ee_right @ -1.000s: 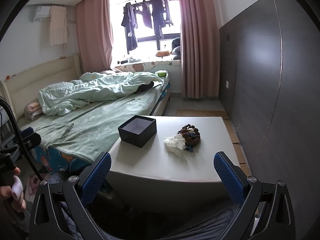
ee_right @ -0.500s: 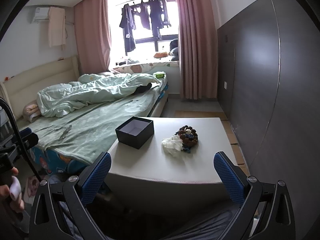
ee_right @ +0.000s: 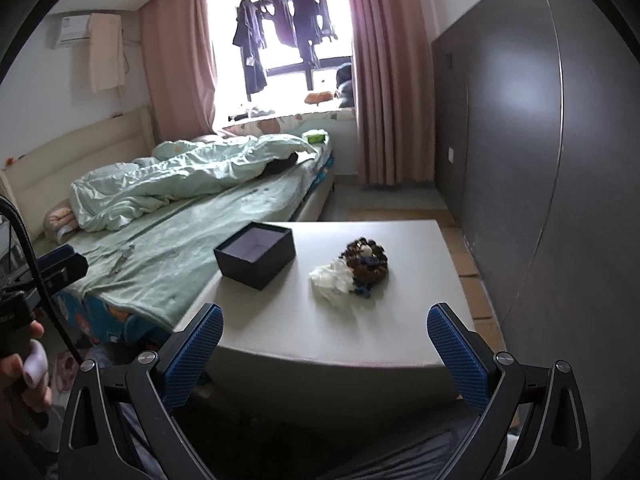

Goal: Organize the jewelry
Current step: 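Move both grippers toward the jewelry pile on the white table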

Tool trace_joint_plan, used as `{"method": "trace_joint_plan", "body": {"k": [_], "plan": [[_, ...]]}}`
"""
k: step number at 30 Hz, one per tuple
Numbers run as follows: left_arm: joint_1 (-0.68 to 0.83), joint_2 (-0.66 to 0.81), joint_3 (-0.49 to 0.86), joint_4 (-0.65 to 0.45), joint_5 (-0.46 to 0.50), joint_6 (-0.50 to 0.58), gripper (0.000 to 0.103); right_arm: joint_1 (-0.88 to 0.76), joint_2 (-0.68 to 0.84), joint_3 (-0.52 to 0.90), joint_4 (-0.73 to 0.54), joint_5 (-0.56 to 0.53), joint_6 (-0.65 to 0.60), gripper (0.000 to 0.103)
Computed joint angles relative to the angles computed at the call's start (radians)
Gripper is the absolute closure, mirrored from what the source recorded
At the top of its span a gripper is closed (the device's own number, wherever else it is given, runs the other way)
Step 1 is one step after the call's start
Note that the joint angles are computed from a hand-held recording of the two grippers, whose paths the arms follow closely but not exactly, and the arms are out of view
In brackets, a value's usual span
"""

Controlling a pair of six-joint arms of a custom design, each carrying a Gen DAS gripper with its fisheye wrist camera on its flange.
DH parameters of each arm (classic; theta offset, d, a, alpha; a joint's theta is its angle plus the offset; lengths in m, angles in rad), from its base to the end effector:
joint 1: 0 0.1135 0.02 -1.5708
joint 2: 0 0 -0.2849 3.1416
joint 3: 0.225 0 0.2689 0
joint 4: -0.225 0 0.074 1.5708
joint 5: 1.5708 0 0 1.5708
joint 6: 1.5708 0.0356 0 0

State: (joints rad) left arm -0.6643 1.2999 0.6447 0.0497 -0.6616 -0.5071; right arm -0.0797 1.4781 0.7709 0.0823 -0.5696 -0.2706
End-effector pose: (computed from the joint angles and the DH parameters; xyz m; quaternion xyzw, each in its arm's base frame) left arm 0.2277 -0.1505 0.2178 -0.0845 0.8470 -0.0029 0.5248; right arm 0.3167 -0.0060 0.2117 -0.2088 0.8383 0.1701 0.4741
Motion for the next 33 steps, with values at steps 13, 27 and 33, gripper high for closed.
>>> {"method": "trace_joint_plan", "body": {"k": [13, 27, 33], "plan": [[0.124, 0.249, 0.143, 0.092, 0.214, 0.090, 0.000, -0.008, 0.209, 0.113, 0.047, 0.103, -0.006, 0.000], [0.211, 0.587, 0.453, 0.048, 0.429, 0.169, 0.011, -0.033, 0.480, 0.357, -0.058, 0.048, 0.033, 0.000], [0.248, 0.728, 0.620, -0.035, 0.530, 0.182, 0.019, -0.030, 0.567, 0.456, -0.108, 0.021, 0.050, 0.001]]}}
